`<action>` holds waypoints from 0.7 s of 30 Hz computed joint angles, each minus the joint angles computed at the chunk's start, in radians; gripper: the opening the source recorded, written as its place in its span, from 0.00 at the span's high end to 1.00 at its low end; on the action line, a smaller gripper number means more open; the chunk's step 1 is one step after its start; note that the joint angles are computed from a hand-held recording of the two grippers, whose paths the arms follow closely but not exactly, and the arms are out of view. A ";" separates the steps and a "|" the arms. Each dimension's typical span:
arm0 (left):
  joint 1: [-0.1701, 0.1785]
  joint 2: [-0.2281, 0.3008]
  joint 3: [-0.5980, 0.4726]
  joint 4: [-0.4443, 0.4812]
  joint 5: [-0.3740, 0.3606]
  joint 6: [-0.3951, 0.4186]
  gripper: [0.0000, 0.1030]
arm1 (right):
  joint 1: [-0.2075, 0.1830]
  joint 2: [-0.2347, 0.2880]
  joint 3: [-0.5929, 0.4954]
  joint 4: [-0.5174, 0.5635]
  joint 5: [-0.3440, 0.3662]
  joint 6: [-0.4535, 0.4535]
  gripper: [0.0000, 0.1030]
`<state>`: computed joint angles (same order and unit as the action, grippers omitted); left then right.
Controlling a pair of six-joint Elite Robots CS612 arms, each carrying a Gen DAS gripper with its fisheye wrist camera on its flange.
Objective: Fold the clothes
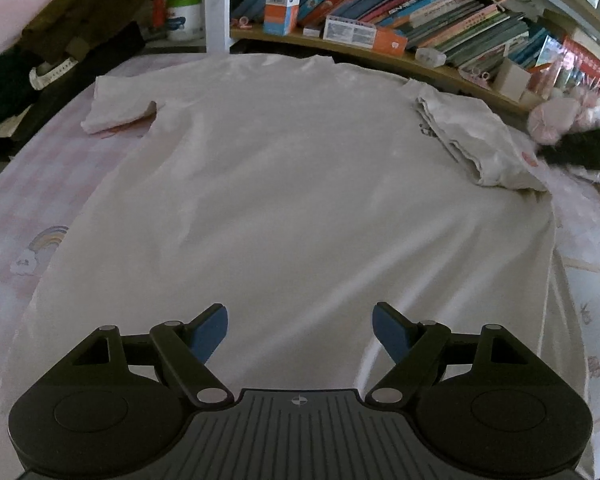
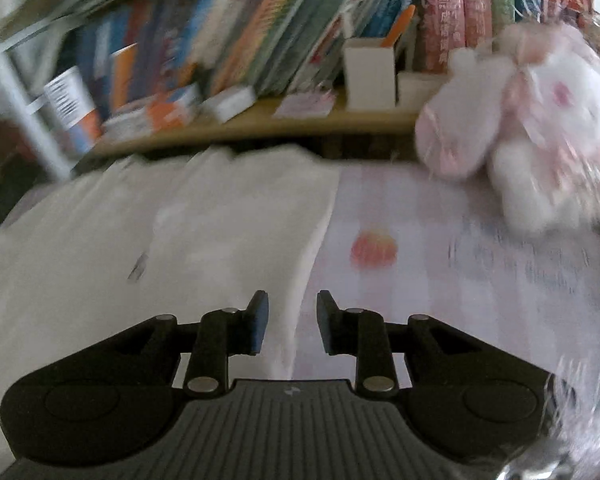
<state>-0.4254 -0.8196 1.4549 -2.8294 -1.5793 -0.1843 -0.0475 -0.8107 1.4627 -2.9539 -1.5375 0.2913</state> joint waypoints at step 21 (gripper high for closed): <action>-0.019 -0.059 0.093 -0.054 0.063 -0.049 0.20 | 0.030 0.105 -0.103 -0.059 0.231 0.556 0.65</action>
<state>-0.4445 -0.8791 1.5482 -2.8838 -1.5165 -0.2337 -0.0179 -0.7056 1.3595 -3.0125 -1.3068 0.8473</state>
